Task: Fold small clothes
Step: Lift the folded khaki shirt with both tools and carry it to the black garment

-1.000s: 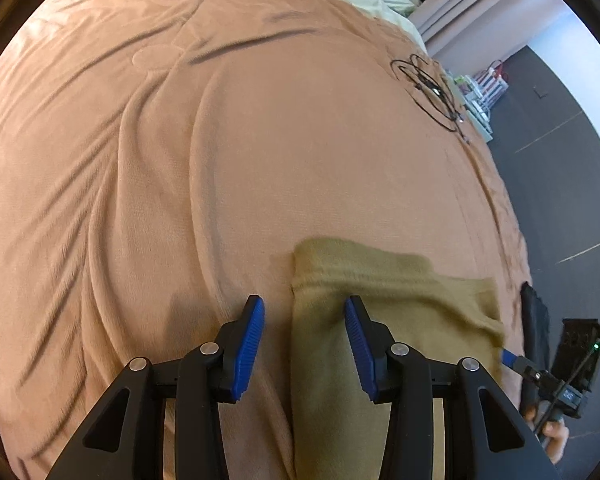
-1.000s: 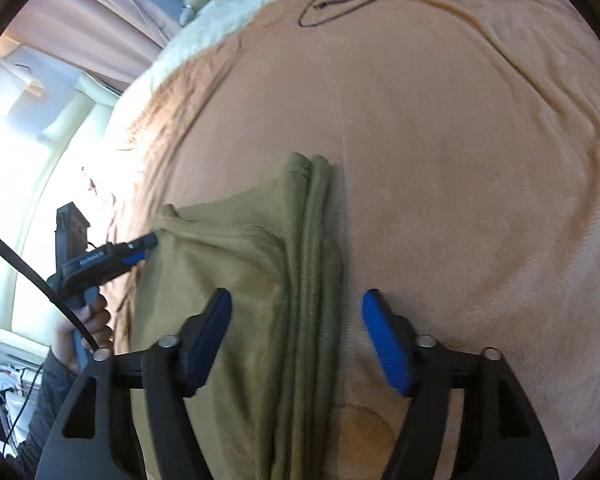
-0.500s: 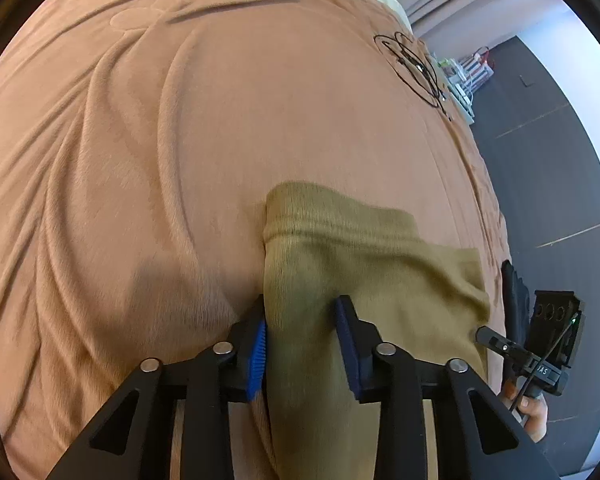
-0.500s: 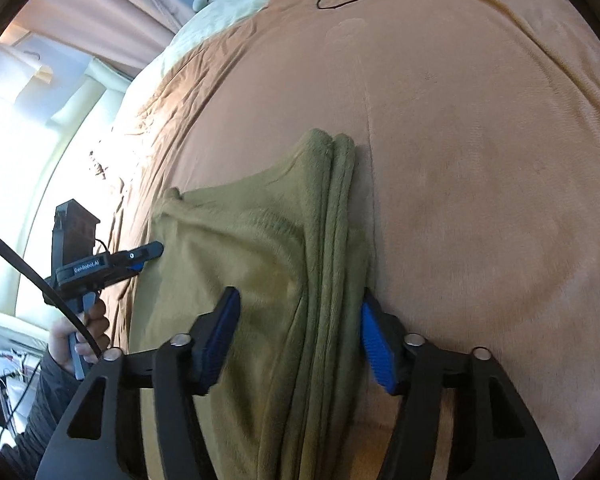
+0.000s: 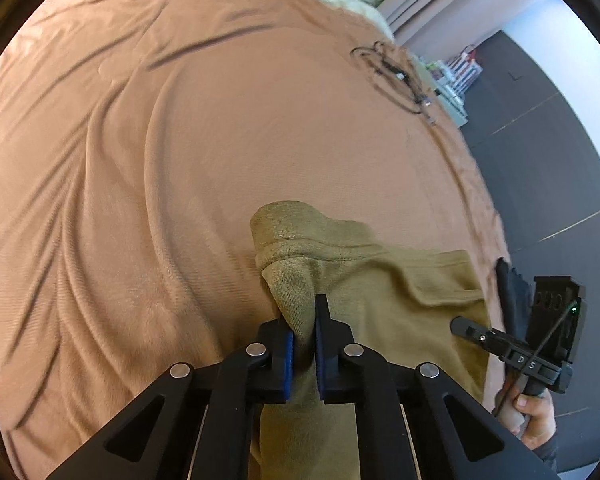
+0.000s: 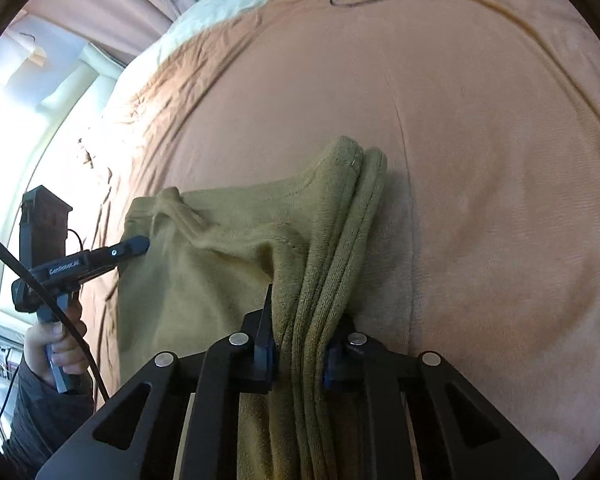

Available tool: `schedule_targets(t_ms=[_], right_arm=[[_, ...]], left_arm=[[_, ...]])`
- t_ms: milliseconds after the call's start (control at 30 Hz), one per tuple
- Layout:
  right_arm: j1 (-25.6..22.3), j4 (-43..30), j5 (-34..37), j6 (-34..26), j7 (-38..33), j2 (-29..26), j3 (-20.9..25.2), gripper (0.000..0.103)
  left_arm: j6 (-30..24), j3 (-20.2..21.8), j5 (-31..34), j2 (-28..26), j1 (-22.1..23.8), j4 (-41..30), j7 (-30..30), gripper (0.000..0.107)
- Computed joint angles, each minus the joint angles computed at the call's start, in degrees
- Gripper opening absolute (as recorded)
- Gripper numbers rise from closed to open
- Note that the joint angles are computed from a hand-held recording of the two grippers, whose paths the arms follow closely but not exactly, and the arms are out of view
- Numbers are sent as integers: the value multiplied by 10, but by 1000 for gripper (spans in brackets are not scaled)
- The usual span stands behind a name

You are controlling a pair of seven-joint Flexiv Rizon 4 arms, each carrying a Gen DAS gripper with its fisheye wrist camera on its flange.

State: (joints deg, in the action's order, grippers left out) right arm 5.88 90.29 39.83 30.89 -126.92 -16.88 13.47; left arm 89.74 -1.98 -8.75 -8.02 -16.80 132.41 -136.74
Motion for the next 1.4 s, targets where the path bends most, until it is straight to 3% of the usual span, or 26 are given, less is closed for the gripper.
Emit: schedule_targets(t_ms=[100,200,467,767,1033,1400], right_arm=[[-6,17,17,6,-19,31,4,12],[-7,40,32,11,-38,69,0,11],[-20,88,106,-31,-104,172,-53,11],[-48,138,167,-120,-183,294,-164,11],[-81,146,183,-198,-239,361,-280,11],[-150,97,192,-278,-294,352,-394,10]], left_arm=[[-42,41,86,25,-29,-27,-63,8],[-75,39,159,54,-27,-47,-125,8],[-139,-28,270,122,14,-91,-226,8],[-210,-108,330,159,28,-176,-263,8],[-255,-137,386,104,-13,-301,-276,8],[-280,-134,391,-65,-104,-520,-210,8]])
